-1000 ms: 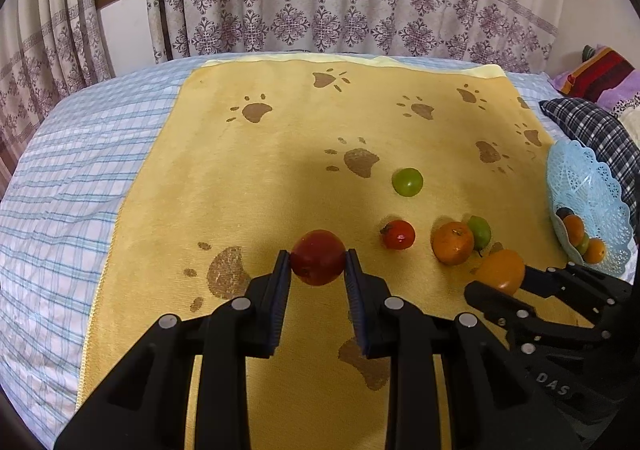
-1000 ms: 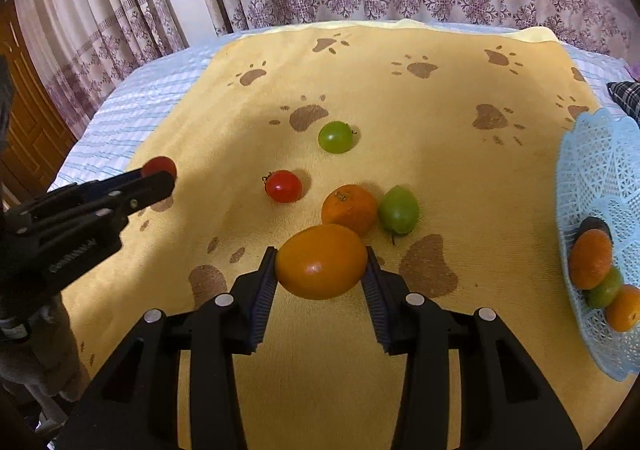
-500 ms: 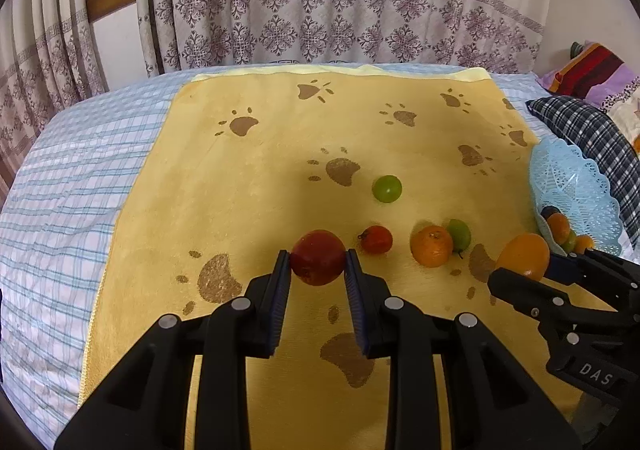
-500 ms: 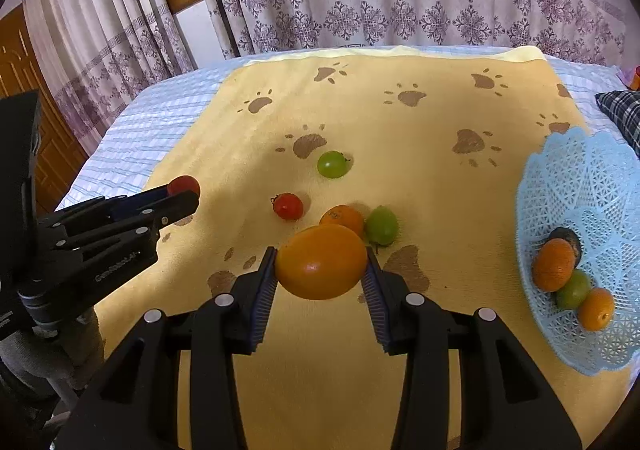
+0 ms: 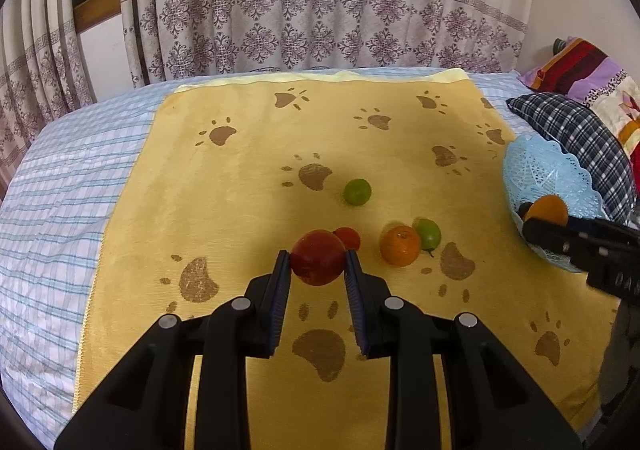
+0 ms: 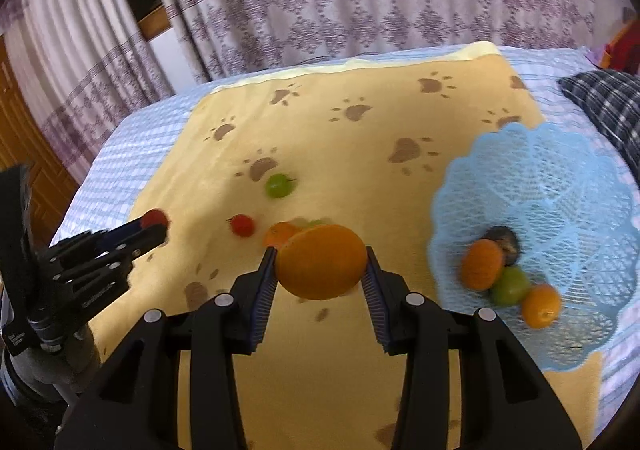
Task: Organize fruits
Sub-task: 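Carry the red tomato and orange tomato over the blue basket with both tools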
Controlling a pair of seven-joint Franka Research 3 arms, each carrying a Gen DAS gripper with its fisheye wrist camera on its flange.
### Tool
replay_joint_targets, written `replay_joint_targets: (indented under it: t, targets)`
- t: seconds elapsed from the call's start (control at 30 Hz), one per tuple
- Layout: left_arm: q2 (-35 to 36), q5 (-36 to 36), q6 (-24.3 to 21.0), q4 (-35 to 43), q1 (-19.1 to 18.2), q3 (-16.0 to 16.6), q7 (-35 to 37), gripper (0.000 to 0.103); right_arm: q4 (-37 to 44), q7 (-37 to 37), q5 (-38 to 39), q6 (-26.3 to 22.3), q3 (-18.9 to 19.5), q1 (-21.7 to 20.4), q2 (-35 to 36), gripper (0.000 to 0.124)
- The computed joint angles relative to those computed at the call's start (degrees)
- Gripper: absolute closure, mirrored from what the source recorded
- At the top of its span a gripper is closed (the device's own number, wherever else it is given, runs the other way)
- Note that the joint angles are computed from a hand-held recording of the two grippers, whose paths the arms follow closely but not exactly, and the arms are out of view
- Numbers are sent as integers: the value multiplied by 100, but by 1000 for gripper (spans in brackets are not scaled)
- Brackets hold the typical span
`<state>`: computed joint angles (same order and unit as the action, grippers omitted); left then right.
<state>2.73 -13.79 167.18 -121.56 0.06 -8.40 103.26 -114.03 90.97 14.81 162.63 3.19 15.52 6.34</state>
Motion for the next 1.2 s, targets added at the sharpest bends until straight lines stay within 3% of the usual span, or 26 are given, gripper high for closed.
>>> replay_joint_targets:
  t: [0.5, 1.03, 1.2]
  targets:
    - [17, -77, -127, 158, -155, -119, 96, 75, -897, 915, -791, 186, -298, -574, -804, 81]
    - [123, -290, -272, 449, -539, -396, 290, 75, -1269, 1825, -1514, 148, -339, -1113, -913, 80]
    - [178, -366, -308, 513, -645, -497, 396, 75, -1390, 2315, -1995, 410, -341, -1225, -952, 65]
